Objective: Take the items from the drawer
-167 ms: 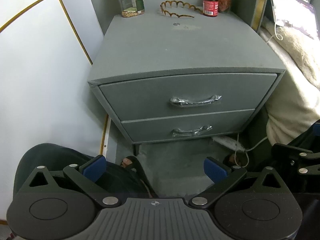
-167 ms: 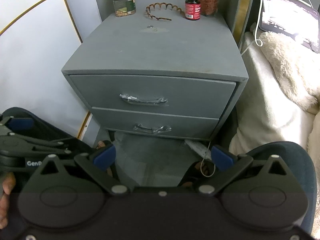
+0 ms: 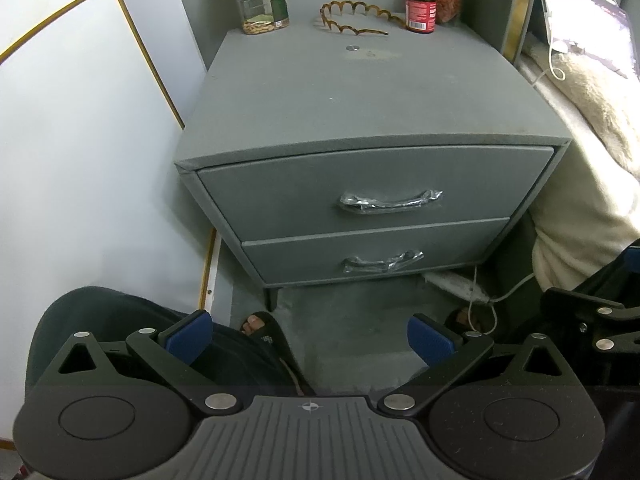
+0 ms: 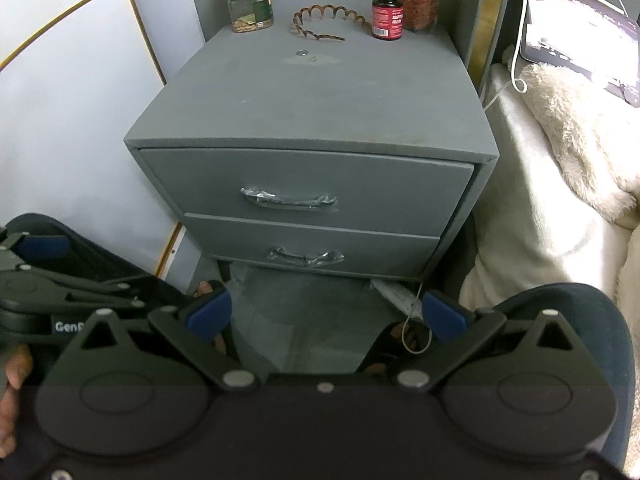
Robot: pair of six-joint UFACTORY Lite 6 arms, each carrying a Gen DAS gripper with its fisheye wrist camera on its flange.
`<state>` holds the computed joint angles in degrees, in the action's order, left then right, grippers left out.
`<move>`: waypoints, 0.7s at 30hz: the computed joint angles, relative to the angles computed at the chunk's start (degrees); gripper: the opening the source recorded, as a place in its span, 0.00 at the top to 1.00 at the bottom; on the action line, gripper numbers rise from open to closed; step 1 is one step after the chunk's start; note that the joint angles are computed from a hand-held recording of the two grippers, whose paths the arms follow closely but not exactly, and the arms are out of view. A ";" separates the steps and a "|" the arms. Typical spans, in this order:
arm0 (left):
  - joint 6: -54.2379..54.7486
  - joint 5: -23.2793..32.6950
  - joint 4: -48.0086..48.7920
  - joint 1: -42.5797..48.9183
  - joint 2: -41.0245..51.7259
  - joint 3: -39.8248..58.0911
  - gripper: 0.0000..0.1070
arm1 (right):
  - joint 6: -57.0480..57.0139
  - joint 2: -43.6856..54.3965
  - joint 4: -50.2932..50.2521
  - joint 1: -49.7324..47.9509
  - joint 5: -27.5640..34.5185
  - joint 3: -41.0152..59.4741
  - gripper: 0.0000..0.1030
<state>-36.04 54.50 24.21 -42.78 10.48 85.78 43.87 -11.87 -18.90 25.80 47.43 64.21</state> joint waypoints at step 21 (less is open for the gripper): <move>-1.75 1.22 0.58 -2.02 0.24 1.01 0.04 | -2.29 0.17 1.70 -0.47 -0.50 0.09 0.00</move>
<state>-37.79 55.72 24.79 -44.80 10.72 86.79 41.58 -11.70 -17.20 25.33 46.93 64.30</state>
